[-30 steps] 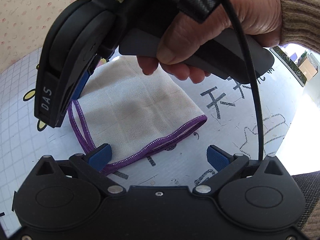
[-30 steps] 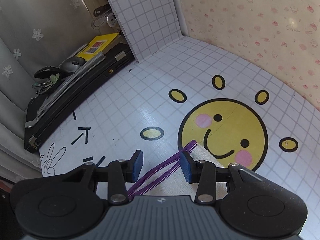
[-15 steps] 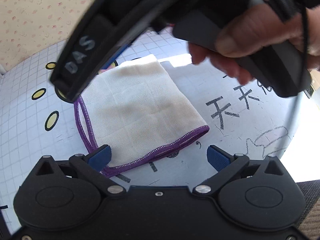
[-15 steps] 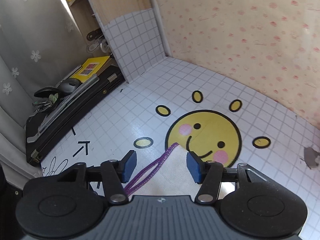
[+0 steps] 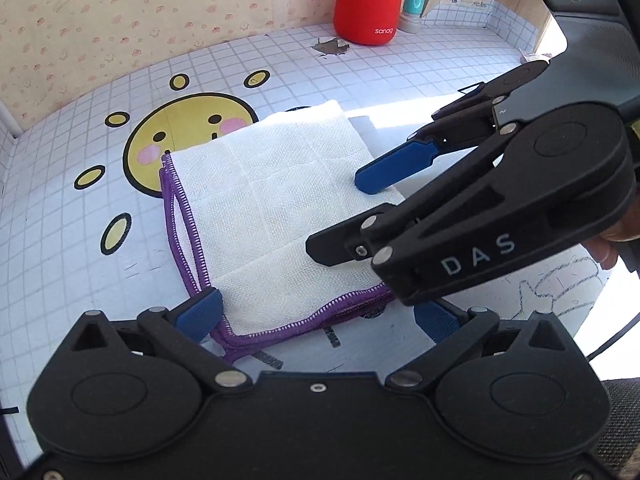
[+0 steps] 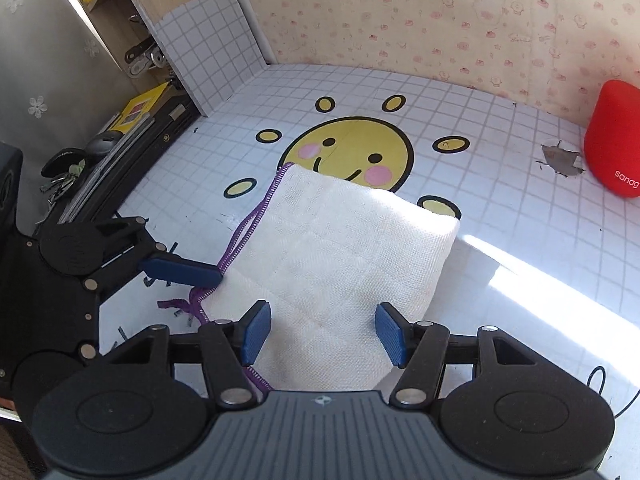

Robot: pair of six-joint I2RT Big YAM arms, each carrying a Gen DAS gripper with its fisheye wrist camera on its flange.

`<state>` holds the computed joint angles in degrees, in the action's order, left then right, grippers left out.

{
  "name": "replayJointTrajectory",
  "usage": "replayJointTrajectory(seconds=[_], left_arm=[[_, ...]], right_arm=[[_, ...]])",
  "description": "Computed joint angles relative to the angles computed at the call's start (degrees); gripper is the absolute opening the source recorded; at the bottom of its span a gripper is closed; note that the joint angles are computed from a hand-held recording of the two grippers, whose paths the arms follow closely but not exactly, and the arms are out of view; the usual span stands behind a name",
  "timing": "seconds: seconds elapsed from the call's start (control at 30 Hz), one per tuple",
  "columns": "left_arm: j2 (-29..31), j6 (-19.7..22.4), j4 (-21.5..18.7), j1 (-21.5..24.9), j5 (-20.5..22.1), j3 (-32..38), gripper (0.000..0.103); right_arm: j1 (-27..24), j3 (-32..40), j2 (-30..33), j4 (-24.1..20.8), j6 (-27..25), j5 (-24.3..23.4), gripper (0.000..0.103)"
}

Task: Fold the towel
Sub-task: 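Press the right gripper on the folded towel while the left gripper presses its purple edge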

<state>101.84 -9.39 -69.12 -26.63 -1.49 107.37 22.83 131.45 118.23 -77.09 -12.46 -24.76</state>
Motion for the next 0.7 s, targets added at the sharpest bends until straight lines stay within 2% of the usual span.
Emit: replayJointTrajectory(seconds=[0.17, 0.3, 0.43, 0.53, 0.7], left_arm=[[0.2, 0.4, 0.6, -0.1, 0.2, 0.1, 0.102], [0.0, 0.8, 0.5, -0.2, 0.7, 0.0, 0.102], [0.2, 2.1, 0.7, -0.8, 1.2, 0.2, 0.102], [1.3, 2.7, 0.7, -1.6, 1.1, 1.4, 0.102], [4.0, 3.7, -0.4, -2.7, 3.3, 5.5, 0.102]], right_arm=[[0.3, -3.6, -1.8, 2.7, -0.8, 0.3, 0.069], [0.6, -7.6, -4.0, 5.7, -1.7, 1.6, 0.069], [1.2, -10.5, -5.7, 7.5, -5.6, 5.2, 0.069], [1.0, -12.1, -6.7, 8.4, -7.2, 7.1, 0.069], [-0.7, -13.7, -7.8, 8.4, -8.2, 7.8, 0.069]])
